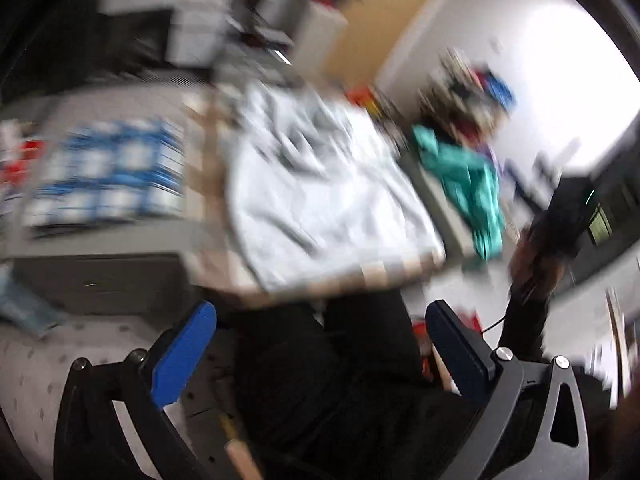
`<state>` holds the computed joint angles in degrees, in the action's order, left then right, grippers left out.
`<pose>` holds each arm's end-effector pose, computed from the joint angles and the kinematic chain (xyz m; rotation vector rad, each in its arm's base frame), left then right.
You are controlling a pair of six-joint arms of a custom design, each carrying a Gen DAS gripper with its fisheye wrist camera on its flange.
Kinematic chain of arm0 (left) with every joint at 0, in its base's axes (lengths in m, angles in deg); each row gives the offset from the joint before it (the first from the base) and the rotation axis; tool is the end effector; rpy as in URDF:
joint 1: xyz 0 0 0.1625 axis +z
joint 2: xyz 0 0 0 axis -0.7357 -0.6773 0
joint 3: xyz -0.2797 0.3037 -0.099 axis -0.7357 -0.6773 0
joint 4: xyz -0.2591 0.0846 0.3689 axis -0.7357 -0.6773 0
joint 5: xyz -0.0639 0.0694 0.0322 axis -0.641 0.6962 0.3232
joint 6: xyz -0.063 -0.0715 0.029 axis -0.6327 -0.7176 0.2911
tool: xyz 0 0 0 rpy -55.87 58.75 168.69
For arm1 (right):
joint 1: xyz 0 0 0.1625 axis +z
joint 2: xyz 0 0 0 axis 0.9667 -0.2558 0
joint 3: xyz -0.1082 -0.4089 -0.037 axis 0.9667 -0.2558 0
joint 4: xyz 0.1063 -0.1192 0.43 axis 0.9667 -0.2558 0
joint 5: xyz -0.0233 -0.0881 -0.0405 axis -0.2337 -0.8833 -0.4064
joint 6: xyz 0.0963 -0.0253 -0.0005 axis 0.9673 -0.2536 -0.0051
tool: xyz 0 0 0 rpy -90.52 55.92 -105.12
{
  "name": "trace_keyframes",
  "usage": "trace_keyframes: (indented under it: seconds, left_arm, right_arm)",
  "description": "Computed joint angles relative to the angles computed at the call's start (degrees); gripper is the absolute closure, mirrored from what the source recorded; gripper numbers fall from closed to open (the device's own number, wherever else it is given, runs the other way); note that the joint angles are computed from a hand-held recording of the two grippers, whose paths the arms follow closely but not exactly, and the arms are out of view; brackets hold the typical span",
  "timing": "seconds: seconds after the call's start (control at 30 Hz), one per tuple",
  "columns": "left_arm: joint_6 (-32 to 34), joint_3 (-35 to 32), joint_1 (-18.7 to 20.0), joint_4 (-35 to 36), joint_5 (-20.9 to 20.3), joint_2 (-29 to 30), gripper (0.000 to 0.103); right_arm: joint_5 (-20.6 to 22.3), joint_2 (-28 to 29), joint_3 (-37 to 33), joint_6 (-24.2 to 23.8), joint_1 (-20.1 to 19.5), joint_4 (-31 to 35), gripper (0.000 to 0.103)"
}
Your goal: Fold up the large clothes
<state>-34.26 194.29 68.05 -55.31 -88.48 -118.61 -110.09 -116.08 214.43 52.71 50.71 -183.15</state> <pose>-0.3178 -0.2980 0.3367 0.7115 2.8132 -0.3864 0.3085 -0.2582 0.4507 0.6685 -2.5685 1.6196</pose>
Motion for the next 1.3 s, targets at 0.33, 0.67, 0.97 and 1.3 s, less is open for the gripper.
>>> trace_keyframes:
  seconds: [0.33,0.67,0.97,1.3]
  left_arm:
    - [4.34,5.35,19.14,-26.93,-5.17,25.24,0.002]
    - [2.22,6.68,22.02,-32.07,-8.97,25.43,0.002]
    - [5.11,9.01,28.02,-48.39,-21.84,27.12,0.002]
    - [8.66,11.82,30.32,-59.76,-27.19,28.59,0.002]
  right_arm:
    - [-5.9,-2.15,5.49,1.91,-3.99,-2.0,0.0]
    - [-0.41,-5.59,8.44,4.1,-12.32,-0.33,0.0]
    - [6.21,-16.86,9.88,6.43,-27.39,14.62,0.0]
    - [9.02,-18.44,6.24,1.53,-47.58,33.3,0.001]
